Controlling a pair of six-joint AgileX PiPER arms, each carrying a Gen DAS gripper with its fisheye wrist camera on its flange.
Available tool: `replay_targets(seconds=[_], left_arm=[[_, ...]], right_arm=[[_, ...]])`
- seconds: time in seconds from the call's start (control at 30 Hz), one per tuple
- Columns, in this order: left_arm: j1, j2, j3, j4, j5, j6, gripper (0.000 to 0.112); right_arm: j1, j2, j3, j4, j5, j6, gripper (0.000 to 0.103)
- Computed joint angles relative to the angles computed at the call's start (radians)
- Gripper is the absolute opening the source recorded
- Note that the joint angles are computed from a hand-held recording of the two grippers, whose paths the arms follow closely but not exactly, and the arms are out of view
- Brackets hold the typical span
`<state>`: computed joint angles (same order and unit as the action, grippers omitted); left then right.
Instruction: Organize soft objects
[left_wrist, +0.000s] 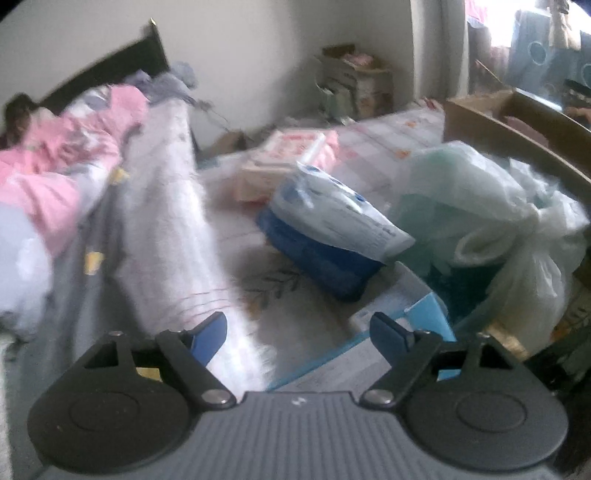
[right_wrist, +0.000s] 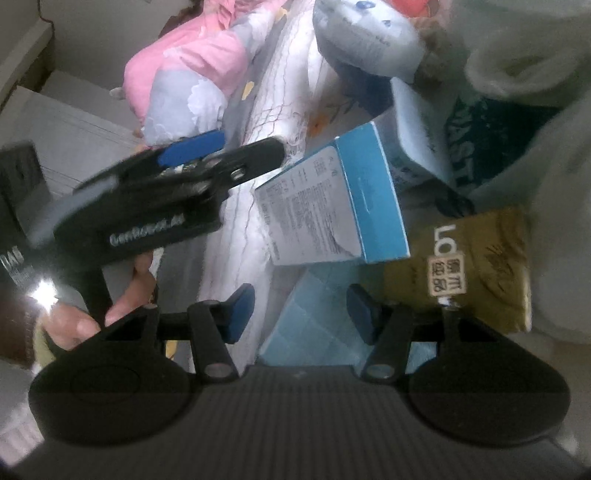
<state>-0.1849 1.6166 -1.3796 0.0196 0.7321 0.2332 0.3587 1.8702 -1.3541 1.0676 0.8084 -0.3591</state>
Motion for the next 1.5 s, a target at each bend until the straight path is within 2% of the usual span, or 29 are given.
replay_targets(seconds=[0.1, 0.23, 0.33, 0.43, 0.5, 0.6, 0.87, 1.0, 1.1, 1.3, 1.5], left_arm=[[0.001, 0.066, -0.059, -0.040, 0.021, 0.014, 0.090], [0.022, 0.154, -0.182, -0.098, 0.131, 0.009, 0.090], [0.052, 0.181, -0.214, -0.158, 0.176, 0.012, 0.090], [0.086, 0.190, -0.241, -0.203, 0.229, -0.013, 0.090], [0.117, 0.202, -0.268, -0.263, 0.278, -0.011, 0.090], [0.136, 0.204, -0.281, -0.304, 0.311, -0.014, 0.090], [0.123, 0.200, -0.313, -0.378, 0.392, 0.010, 0.091], [0.076, 0.185, -0.308, -0.355, 0.419, 0.007, 0.091], [0.042, 0.183, -0.292, -0.335, 0.431, -0.023, 0.091], [0.004, 0.149, -0.220, -0.281, 0.398, -0.068, 0.091], [-0.006, 0.076, -0.171, -0.238, 0.427, -0.040, 0.093]], right_arm=[[0.027, 0.022, -0.040, -0.036, -0.030, 0.020, 0.053], [0.064, 0.041, -0.086, -0.119, -0.054, 0.063, 0.053], [0.071, 0.042, -0.087, -0.125, -0.062, 0.055, 0.053], [0.057, 0.038, -0.063, -0.069, -0.074, 0.015, 0.048], [0.051, 0.032, -0.041, -0.053, -0.088, 0.002, 0.037], [0.025, 0.018, 0.004, 0.007, -0.091, -0.031, 0.030], [-0.062, -0.077, 0.183, 0.195, -0.093, -0.162, 0.027], [-0.119, -0.158, 0.267, 0.275, -0.083, -0.276, 0.027], [-0.175, -0.214, 0.305, 0.254, -0.076, -0.291, 0.027], [-0.291, -0.259, 0.360, 0.194, -0.008, -0.267, 0.028], [-0.334, -0.290, 0.403, 0.184, 0.027, -0.289, 0.028]])
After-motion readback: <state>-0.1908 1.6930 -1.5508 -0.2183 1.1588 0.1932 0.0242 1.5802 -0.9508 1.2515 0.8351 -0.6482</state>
